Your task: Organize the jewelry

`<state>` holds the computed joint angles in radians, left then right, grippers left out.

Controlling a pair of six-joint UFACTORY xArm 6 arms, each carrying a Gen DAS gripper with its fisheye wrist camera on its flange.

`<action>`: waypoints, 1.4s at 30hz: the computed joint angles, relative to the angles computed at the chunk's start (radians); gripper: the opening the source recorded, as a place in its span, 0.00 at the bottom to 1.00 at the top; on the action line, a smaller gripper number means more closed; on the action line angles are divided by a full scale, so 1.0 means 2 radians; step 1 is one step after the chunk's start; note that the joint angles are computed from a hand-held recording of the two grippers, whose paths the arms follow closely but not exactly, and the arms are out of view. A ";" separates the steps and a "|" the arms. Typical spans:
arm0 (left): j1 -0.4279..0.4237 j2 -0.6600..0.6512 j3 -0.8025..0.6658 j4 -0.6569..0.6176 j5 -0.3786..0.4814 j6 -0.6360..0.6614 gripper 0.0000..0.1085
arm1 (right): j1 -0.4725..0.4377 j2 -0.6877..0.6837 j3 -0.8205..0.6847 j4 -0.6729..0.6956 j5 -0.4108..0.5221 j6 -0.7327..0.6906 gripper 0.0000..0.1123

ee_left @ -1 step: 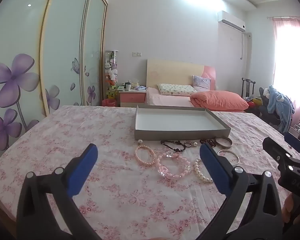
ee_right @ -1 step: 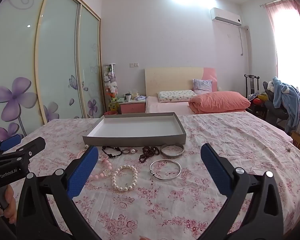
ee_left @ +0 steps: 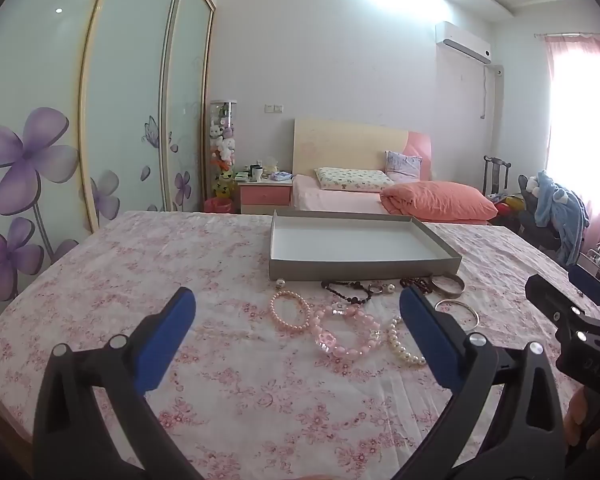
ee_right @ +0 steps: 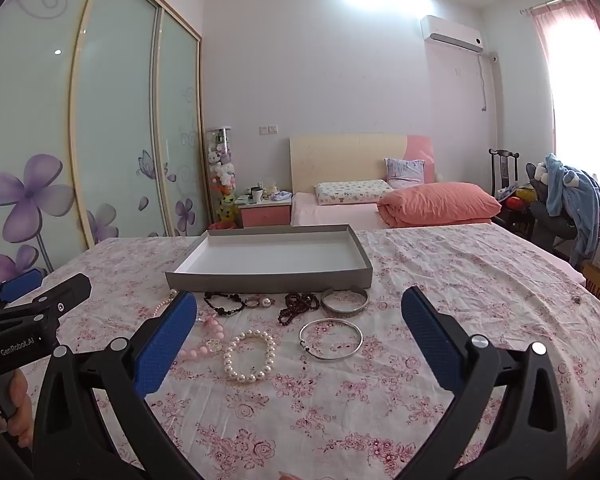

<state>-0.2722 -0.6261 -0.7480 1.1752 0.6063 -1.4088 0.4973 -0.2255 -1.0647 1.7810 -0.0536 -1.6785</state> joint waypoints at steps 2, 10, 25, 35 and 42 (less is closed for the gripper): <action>0.000 0.000 0.000 0.000 0.000 0.001 0.91 | 0.000 0.000 -0.001 0.007 0.001 -0.007 0.90; -0.001 0.000 0.000 0.002 0.002 0.000 0.91 | 0.000 0.001 -0.003 0.015 -0.001 -0.015 0.90; -0.001 0.000 0.000 -0.001 0.001 0.002 0.91 | 0.000 0.001 -0.002 0.008 0.000 -0.007 0.90; -0.001 0.000 0.000 -0.001 0.002 0.003 0.91 | -0.001 0.001 0.000 0.001 0.001 0.000 0.90; -0.001 0.000 0.000 -0.003 0.002 0.004 0.91 | -0.002 0.002 0.000 -0.001 0.002 0.003 0.90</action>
<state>-0.2738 -0.6259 -0.7486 1.1697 0.6100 -1.4010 0.4936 -0.2224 -1.0638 1.7788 -0.0498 -1.6730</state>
